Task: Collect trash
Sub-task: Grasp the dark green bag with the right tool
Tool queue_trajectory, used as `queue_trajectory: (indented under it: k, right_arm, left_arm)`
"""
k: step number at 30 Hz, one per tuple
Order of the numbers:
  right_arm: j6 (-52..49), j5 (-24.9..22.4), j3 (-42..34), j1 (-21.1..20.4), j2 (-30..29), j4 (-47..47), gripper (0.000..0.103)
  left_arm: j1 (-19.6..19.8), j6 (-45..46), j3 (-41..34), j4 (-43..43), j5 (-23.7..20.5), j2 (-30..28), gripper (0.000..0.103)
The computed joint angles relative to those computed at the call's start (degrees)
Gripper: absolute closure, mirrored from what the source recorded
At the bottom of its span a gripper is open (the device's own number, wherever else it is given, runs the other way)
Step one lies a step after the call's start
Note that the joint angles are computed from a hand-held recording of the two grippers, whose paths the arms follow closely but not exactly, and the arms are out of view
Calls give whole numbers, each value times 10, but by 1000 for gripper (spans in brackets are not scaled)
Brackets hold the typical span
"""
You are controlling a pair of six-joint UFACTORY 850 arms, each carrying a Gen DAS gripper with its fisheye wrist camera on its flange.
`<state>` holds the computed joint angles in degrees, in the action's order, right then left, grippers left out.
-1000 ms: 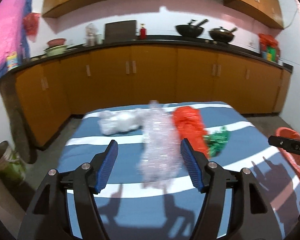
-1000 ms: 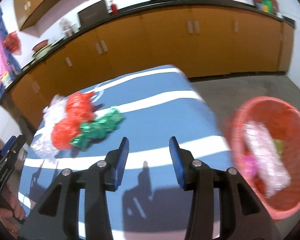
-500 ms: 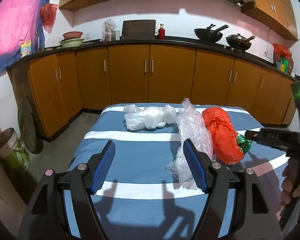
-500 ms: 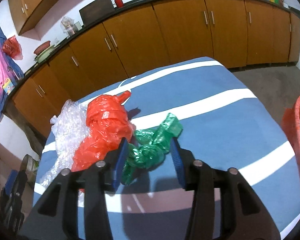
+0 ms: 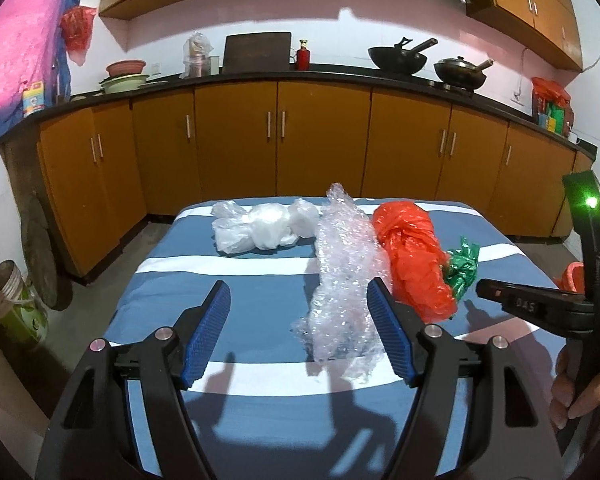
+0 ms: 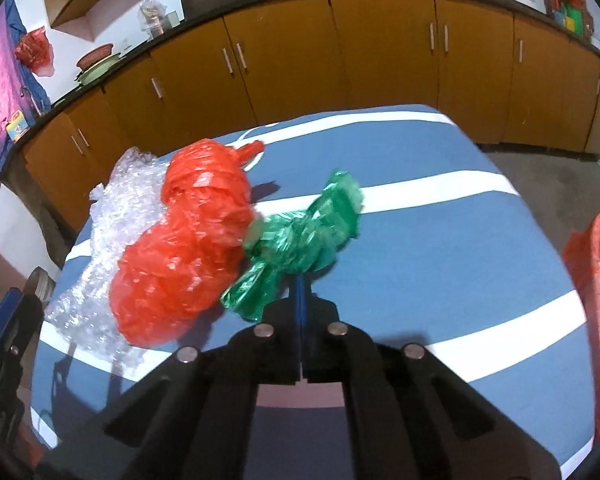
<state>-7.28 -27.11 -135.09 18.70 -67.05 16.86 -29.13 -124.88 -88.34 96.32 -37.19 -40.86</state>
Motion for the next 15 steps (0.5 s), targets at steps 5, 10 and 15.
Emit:
queue_trajectory:
  k: [5,10,15]
  right_arm:
    - [-75,7,33,-20,17,110,99]
    - [-108,-10,4,-17,2,151,66]
    - [-56,-47,-70,-3,-41,97,66]
  left_arm:
    - [0,0,-6,-5,8,-5,31]
    - [0,-3,-3,-7,7,-4,31]
    - [2,1,0,-10,4,-1,31]
